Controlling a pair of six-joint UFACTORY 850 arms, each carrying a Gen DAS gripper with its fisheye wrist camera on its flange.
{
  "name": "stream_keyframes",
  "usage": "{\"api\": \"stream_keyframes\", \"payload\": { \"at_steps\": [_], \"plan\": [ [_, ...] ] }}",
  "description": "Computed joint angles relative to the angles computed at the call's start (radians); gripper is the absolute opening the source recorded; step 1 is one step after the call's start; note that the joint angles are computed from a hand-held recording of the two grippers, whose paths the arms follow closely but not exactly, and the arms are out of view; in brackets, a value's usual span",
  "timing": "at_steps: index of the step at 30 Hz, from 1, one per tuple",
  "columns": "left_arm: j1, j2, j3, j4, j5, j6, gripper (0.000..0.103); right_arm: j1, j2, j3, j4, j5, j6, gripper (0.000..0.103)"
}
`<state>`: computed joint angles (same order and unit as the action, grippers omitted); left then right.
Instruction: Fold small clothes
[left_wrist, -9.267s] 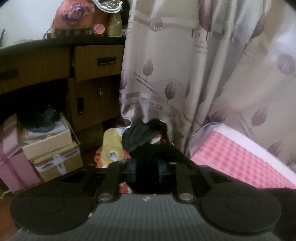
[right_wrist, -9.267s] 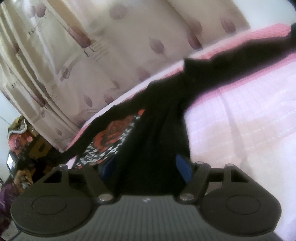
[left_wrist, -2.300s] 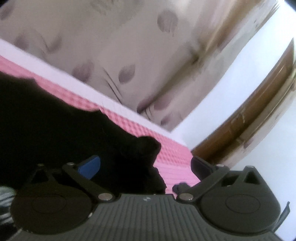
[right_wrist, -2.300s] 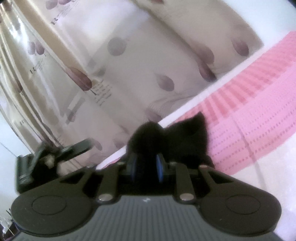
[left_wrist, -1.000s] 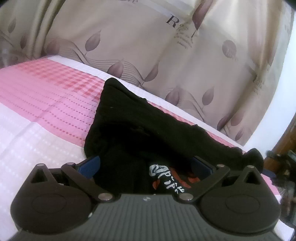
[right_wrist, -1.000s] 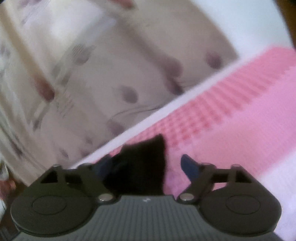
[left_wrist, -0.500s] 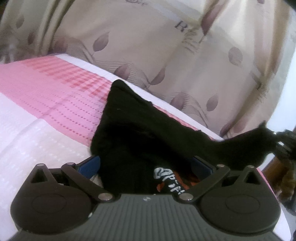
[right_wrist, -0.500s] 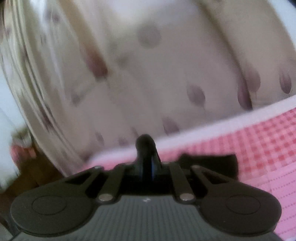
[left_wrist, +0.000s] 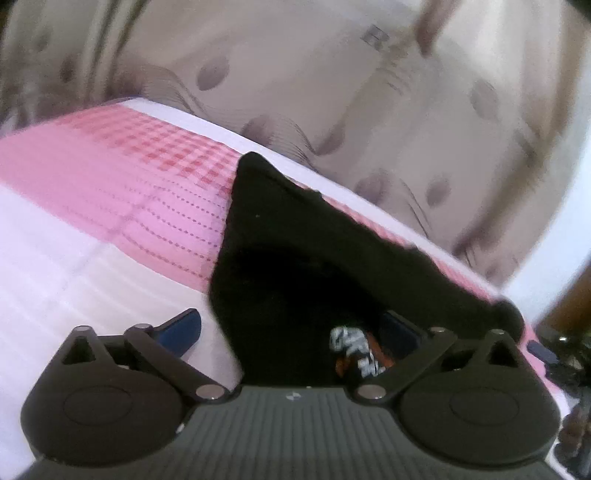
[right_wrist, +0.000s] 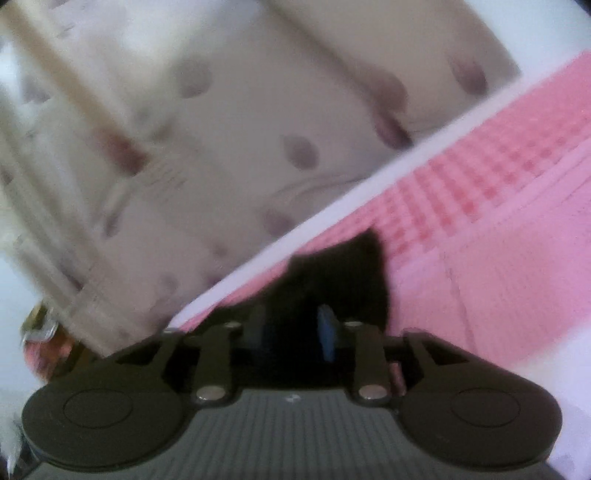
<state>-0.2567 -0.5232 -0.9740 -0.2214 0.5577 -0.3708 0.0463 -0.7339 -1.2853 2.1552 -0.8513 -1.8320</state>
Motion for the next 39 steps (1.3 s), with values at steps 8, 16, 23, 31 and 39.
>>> {"api": "stream_keyframes", "payload": {
  "at_steps": [8,16,23,31,39],
  "plan": [
    [0.08,0.292,0.308,0.216,-0.029,0.109,0.102,-0.08,0.299,0.499,-0.124,-0.089,-0.159,0.074],
    [0.059,0.307,0.423,0.375,0.004,-0.01,0.085,-0.049,0.365,0.675,0.051,-0.026,-0.252,0.074],
    [0.015,0.282,0.408,0.297,0.008,0.065,0.047,-0.015,0.269,0.638,0.109,-0.092,-0.235,0.076],
    [0.06,0.329,0.418,0.501,-0.025,-0.263,0.012,-0.038,0.32,0.67,0.019,-0.219,-0.234,0.002],
    [0.085,0.457,0.511,0.634,0.018,-0.504,0.01,-0.187,0.623,0.81,0.04,-0.134,-0.291,0.001]
  ]
}}
